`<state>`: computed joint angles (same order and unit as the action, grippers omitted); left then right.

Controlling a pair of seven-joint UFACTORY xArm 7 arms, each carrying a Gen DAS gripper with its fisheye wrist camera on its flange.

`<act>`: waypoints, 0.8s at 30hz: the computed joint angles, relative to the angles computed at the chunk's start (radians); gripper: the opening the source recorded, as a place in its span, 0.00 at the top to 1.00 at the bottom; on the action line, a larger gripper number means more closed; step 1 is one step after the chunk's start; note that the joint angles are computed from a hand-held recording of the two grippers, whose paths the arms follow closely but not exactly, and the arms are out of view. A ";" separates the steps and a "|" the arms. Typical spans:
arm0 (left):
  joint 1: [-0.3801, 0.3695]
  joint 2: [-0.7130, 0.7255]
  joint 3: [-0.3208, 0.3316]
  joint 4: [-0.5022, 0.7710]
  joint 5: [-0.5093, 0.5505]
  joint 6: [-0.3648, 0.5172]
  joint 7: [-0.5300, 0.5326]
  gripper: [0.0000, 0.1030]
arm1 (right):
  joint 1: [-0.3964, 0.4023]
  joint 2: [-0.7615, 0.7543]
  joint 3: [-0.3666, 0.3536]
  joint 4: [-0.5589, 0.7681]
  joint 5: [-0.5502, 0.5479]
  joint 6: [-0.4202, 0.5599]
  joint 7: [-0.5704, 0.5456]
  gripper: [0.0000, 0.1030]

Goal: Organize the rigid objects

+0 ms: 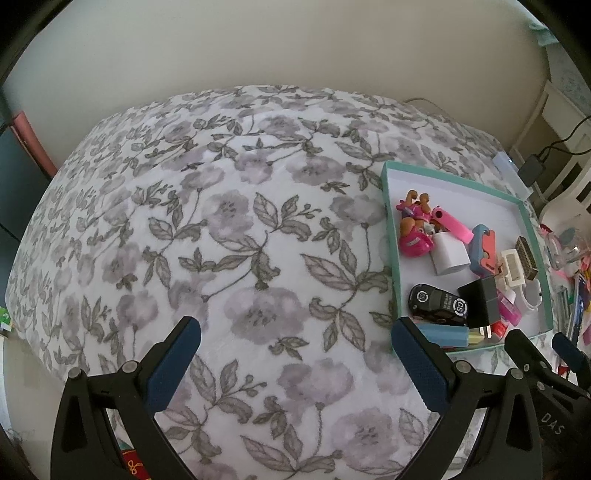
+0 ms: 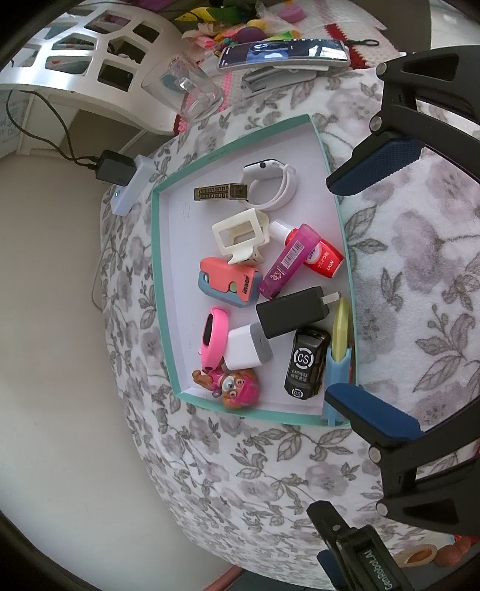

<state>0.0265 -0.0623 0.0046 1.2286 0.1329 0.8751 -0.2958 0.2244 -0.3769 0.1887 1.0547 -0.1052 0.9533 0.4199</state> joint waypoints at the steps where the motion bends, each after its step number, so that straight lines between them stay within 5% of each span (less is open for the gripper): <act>1: 0.000 0.001 0.000 0.001 0.003 0.004 -0.003 0.00 | 0.000 0.001 0.000 0.001 -0.001 0.000 0.000 0.00; 24: 0.002 0.012 0.003 0.015 0.017 0.033 -0.016 0.00 | -0.004 -0.002 0.001 0.000 -0.012 0.005 0.028 0.00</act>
